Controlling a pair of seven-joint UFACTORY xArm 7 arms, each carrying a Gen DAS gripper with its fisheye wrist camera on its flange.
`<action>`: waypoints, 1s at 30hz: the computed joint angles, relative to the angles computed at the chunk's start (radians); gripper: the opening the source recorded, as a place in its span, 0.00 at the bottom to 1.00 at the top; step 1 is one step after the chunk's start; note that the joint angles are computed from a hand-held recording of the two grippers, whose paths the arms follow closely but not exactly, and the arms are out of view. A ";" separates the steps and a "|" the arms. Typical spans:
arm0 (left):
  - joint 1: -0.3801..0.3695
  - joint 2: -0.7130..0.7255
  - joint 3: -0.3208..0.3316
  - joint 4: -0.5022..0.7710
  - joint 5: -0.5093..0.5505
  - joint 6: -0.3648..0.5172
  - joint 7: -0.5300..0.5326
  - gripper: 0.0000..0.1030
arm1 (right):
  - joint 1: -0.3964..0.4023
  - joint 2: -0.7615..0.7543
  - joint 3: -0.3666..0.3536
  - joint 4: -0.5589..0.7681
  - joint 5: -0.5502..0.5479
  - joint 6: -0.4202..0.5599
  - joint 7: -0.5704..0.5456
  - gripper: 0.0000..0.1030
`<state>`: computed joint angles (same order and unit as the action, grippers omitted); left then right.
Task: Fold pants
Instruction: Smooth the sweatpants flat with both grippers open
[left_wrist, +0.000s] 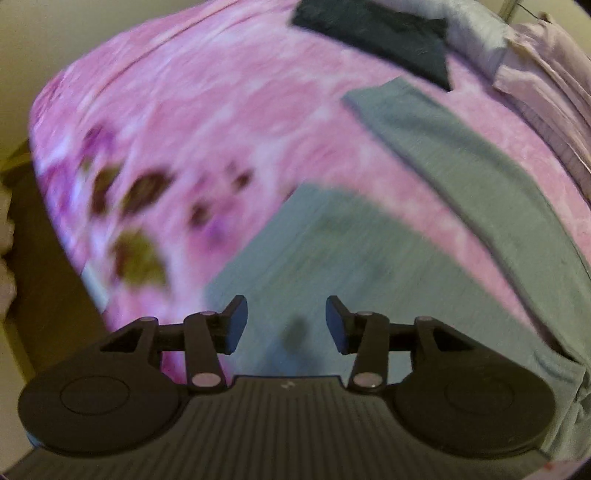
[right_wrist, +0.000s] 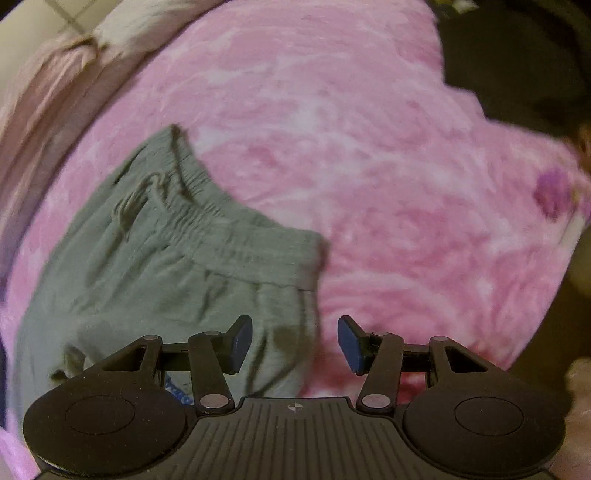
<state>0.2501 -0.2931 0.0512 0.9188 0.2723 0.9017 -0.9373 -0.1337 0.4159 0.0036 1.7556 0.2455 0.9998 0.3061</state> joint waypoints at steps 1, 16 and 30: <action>0.003 -0.040 0.001 -0.044 -0.013 -0.010 -0.030 0.40 | -0.024 -0.019 0.010 -0.053 0.052 -0.046 -0.024 0.47; 0.142 -0.186 -0.067 -0.348 0.007 -0.318 -0.401 0.54 | -0.121 -0.025 0.059 -0.223 0.431 -0.243 -0.233 0.47; 0.221 -0.240 -0.125 -0.247 0.369 -0.169 -0.246 0.10 | -0.096 -0.136 0.039 -0.279 0.380 -0.179 -0.342 0.05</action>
<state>0.4715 -0.5336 -0.0736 0.6718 0.6410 0.7325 -1.1838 -0.2301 0.2795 0.0428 1.4770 0.6258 0.8205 -0.0361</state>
